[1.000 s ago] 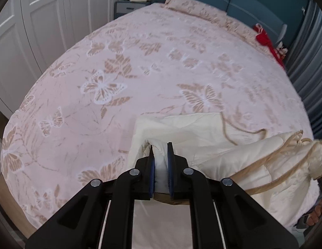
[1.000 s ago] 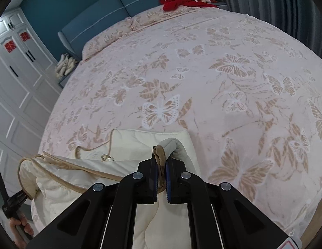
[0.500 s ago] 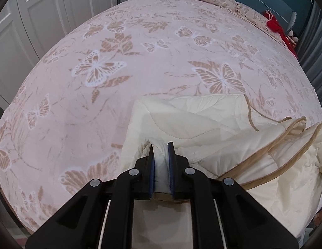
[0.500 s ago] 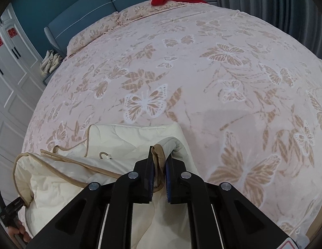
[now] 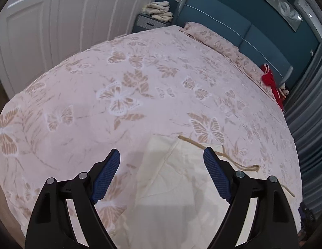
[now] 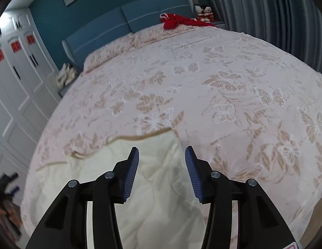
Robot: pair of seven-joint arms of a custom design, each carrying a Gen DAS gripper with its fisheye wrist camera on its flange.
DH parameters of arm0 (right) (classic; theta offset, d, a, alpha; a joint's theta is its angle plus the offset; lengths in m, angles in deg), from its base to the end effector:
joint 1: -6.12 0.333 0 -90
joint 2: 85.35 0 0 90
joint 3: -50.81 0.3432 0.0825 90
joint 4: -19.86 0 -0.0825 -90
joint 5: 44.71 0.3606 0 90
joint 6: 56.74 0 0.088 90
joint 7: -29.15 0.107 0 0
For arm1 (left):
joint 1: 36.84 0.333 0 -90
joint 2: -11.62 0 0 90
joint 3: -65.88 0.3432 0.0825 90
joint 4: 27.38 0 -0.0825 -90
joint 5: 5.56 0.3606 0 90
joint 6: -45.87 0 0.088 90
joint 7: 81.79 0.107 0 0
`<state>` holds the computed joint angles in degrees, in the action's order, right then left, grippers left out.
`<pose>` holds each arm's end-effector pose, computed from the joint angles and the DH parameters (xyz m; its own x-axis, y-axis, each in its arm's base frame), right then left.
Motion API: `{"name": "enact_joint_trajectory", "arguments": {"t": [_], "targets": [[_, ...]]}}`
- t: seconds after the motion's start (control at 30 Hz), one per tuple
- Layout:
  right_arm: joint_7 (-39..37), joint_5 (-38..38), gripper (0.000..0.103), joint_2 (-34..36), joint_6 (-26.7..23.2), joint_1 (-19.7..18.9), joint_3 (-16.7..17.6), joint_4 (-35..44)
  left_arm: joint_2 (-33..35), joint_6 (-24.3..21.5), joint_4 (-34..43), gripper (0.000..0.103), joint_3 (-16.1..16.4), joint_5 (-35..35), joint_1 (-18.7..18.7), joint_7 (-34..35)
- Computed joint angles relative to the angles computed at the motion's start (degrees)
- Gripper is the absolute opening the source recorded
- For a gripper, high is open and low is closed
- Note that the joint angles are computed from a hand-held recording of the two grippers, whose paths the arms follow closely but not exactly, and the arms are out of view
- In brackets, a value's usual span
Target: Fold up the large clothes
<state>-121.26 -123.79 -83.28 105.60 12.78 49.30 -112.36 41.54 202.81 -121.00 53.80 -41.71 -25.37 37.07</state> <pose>0.5029 0.0961 0.3973 -0.5698 -0.7746 -0.2745 -0.4812 0.5853 -0.6526 0.7156 0.0439 0.4157 -0.0568 -0.9404 0.3354 -0.7945 -0.1609 -0.5856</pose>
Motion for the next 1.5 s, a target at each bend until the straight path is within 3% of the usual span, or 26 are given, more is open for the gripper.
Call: {"name": "enact_joint_trajectory", "arguments": {"t": [0.13, 0.2, 0.23, 0.33, 0.4, 0.47, 0.53, 0.63, 0.67, 0.77, 0.83, 0.9, 0.93, 1.03, 1.1, 1.17, 1.2, 1.3, 1.4, 1.5], "targets": [[-14.0, 12.3, 0.046, 5.7, 2.7, -1.0, -0.8, 2.2, 2.9, -3.9, 4.0, 0.08, 2.4, 7.3, -4.3, -2.7], [-16.9, 16.0, 0.046, 7.6, 4.1, -1.0, -1.8, 2.6, 6.1, -7.7, 8.1, 0.072, 4.4, 12.4, -7.0, -5.5], [-17.9, 17.6, 0.035, 8.3, 5.3, -1.0, -2.4, 2.5, 7.5, -9.2, 9.8, 0.068, 5.1, 14.6, -7.9, -6.7], [-20.9, 21.3, 0.014, 9.4, 10.9, -1.0, -3.7, 2.5, 11.3, -12.6, 14.2, 0.039, 6.7, 19.6, -9.7, -10.8], [-16.8, 16.8, 0.011, 9.2, 12.2, 1.7, -6.9, 3.4, 12.7, -13.8, 16.4, 0.013, 5.1, 18.8, -8.2, -11.5], [-11.3, 11.0, 0.01, 8.9, 12.0, 3.8, -9.1, 4.9, 13.2, -13.2, 17.3, 0.004, 4.1, 17.8, -7.1, -11.7], [-14.8, 14.6, 0.009, 9.8, 10.2, 2.5, -7.4, 5.4, 13.5, -12.0, 17.6, 0.003, 5.3, 19.6, -8.2, -12.9], [-37.0, 36.3, 0.011, 14.8, 5.8, -3.6, 0.6, 6.3, 14.9, -11.8, 18.4, 0.002, 7.1, 23.4, -9.9, -14.5], [-40.0, 38.6, 0.011, 15.7, 4.3, -3.6, 1.3, 7.1, 15.3, -11.7, 18.5, 0.002, 7.5, 24.5, -10.4, -14.9], [-40.0, 38.4, 0.015, 14.9, -0.3, 0.3, -1.4, 8.5, 16.7, -12.9, 20.2, 0.003, 8.2, 26.4, -11.1, -17.1], [-32.6, 33.7, 0.019, 11.9, -4.0, 5.0, -5.3, 8.2, 16.5, -13.4, 20.5, 0.005, 7.6, 26.3, -10.5, -18.0], [-23.1, 26.0, 0.023, 8.5, -6.1, 7.6, -6.8, 7.3, 13.2, -9.8, 16.4, 0.007, 6.8, 25.6, -9.8, -17.8], [-19.0, 21.6, 0.023, 6.9, -8.2, 8.8, -6.4, 7.6, 11.0, -7.6, 13.8, 0.007, 6.1, 25.0, -9.4, -17.1], [-18.1, 16.2, 0.023, 7.5, -5.3, 9.0, -3.0, 11.2, 3.4, 0.1, 4.6, 0.007, 0.0, 19.2, -6.1, -10.3], [-24.5, 18.3, 0.023, 11.1, -2.0, 8.9, -0.6, 15.7, 0.7, 0.9, 1.5, 0.007, -4.7, 14.4, -4.2, -3.4], [-37.5, 26.8, 0.019, 16.9, 3.3, 7.4, 3.2, 20.7, -0.1, -3.2, 0.8, 0.008, -7.9, 11.5, -4.2, 2.5], [-41.8, 30.1, 0.012, 18.8, 3.3, 7.0, 4.6, 22.3, 0.2, -4.4, 0.8, 0.01, -7.6, 11.4, -5.4, 3.4], [-53.4, 40.6, 0.012, 23.6, 1.0, 4.3, 9.4, 26.0, 2.6, -8.3, 2.3, 0.009, -3.5, 13.9, -10.9, 0.9], [-53.4, 42.3, 0.009, 23.8, -3.3, 6.7, 5.9, 25.6, 4.9, -8.5, 3.0, 0.009, 0.6, 16.6, -14.6, -2.7], [-50.5, 42.8, 0.006, 21.0, -2.0, 8.1, 1.1, 20.4, 6.8, -8.3, 4.3, 0.009, 2.0, 17.7, -14.4, -4.2]]}}
